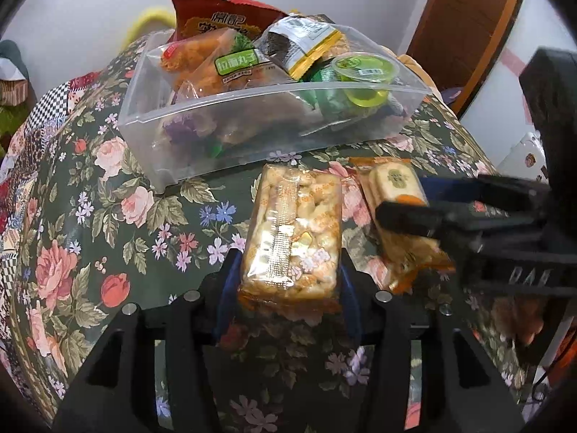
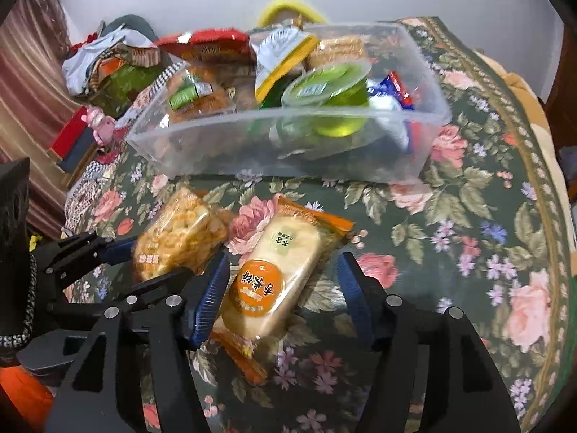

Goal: Organize snacks
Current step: 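Grasp peanut brittle pack with left tool while right tool grasps orange-labelled cake, then carry both packs over the clear box and release them inside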

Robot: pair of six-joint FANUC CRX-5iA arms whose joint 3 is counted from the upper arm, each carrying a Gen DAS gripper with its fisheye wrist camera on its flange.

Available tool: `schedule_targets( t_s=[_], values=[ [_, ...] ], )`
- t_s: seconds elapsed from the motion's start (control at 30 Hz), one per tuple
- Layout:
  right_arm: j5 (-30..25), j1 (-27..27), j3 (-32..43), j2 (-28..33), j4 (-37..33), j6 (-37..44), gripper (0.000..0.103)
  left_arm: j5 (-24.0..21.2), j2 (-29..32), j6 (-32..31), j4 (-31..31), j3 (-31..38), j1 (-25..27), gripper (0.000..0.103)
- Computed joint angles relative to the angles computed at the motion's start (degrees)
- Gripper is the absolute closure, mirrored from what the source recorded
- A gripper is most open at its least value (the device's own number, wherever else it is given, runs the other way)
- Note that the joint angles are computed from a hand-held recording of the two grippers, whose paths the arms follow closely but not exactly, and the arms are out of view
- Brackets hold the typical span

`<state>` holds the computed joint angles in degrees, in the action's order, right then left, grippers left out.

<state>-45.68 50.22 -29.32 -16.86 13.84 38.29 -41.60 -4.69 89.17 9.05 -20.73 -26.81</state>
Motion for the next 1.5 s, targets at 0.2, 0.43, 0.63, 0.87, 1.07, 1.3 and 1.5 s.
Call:
schedule_targets(
  t_s=[0.2,0.43,0.63,0.87,1.07,1.3,1.5],
  values=[
    [0.0,0.3,-1.3,-1.2,1.1,0.9,0.047,0.6,2.2,1.5,-0.6,1.8,-0.4,0.051],
    [-1.5,1.1,-4.0,-3.5,5.2,-2.0,0.070,2.9,2.6,1.6,0.6,1.2,-0.3,0.051],
    [-1.1,2.1,-6.4,-6.4,8.3,-5.7,0.072,4.0,0.6,-0.2,3.2,-0.6,0.5,0.058],
    [-1.0,2.7,-8.0,-10.5,12.6,-9.4,0.072,5.1,-2.5,2.0,1.5,0.2,0.2,0.071],
    [0.0,2.5,-8.4,-12.2,16.1,-12.0,0.072,4.0,-3.1,1.5,0.8,2.6,-0.4,0.091],
    [-0.1,2.7,-8.8,-13.0,15.9,-12.7,0.072,-0.1,-2.7,4.0,-2.4,2.9,-1.4,0.042],
    [-0.6,2.7,-8.9,-13.3,14.9,-12.7,0.072,-1.5,-3.0,3.1,-0.6,-0.3,-1.3,0.042]
  ],
)
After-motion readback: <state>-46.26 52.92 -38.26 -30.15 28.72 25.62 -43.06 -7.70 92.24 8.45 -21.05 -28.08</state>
